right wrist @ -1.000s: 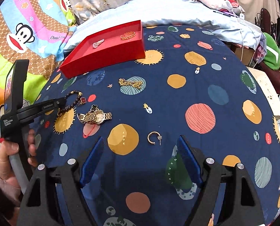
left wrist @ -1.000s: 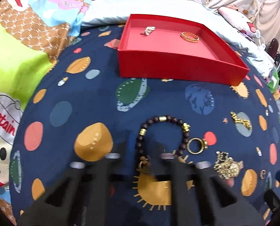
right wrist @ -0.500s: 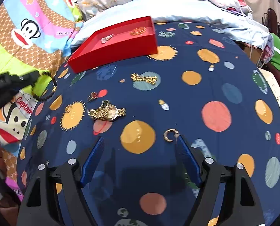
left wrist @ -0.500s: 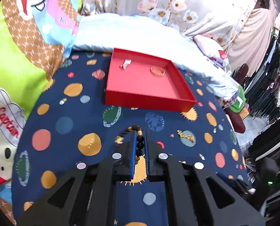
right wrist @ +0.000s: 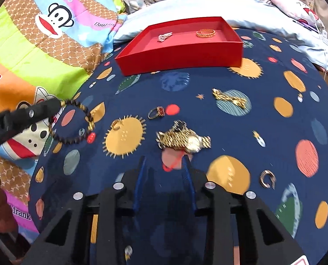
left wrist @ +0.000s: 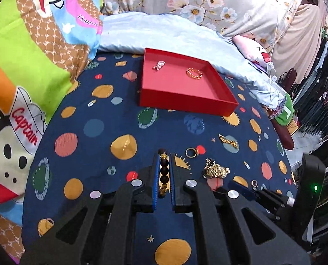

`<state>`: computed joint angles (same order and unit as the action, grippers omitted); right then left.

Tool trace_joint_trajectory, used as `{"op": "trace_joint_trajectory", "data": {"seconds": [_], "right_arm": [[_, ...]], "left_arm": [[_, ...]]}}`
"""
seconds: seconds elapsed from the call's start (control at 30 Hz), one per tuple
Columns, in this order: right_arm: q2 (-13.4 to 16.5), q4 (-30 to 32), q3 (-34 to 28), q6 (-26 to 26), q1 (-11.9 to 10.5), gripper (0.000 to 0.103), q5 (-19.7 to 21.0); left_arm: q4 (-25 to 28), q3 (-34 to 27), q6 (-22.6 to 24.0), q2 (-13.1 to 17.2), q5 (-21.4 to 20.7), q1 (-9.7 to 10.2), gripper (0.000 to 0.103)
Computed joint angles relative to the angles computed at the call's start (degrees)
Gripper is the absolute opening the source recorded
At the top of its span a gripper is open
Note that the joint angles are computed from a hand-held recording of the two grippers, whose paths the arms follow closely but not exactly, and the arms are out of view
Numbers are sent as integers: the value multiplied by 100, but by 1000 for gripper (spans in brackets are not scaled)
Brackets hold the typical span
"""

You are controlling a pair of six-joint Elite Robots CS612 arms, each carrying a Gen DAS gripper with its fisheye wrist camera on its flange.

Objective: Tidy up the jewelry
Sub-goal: 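Grasp the black bead bracelet with the left tool while the right tool grasps a small ring, then carry the bead bracelet and small ring into the red tray and release both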

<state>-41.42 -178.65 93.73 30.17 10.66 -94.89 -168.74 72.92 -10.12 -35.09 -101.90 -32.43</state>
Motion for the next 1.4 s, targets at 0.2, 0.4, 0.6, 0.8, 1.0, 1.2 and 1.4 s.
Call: {"op": "trace_joint_trajectory", "data": {"seconds": [0.2,0.4,0.6,0.8,1.0,1.2,1.4], "right_arm": [[105,146,-207,-17,-33,22,31],[169,241,-323,-34,-58,9,97],[183,138,-314,-16,-89,2,329],[116,-173,-197,-4,-118,2,830],[0,-210,-43,-65,-86,2,841],[-146,-374,189,56,-118,2,745],[-269,-605,227,-61,-179,2,433]], "left_arm": [[-25,42,4,0,6,15,7],[26,13,-22,27,-44,34,7],[83,-17,-45,46,-11,41,7],[86,-28,-11,67,-22,31,7],[89,-19,34,66,-73,22,7],[54,-23,68,41,-143,26,7],[-89,-107,135,31,-223,24,7]]}}
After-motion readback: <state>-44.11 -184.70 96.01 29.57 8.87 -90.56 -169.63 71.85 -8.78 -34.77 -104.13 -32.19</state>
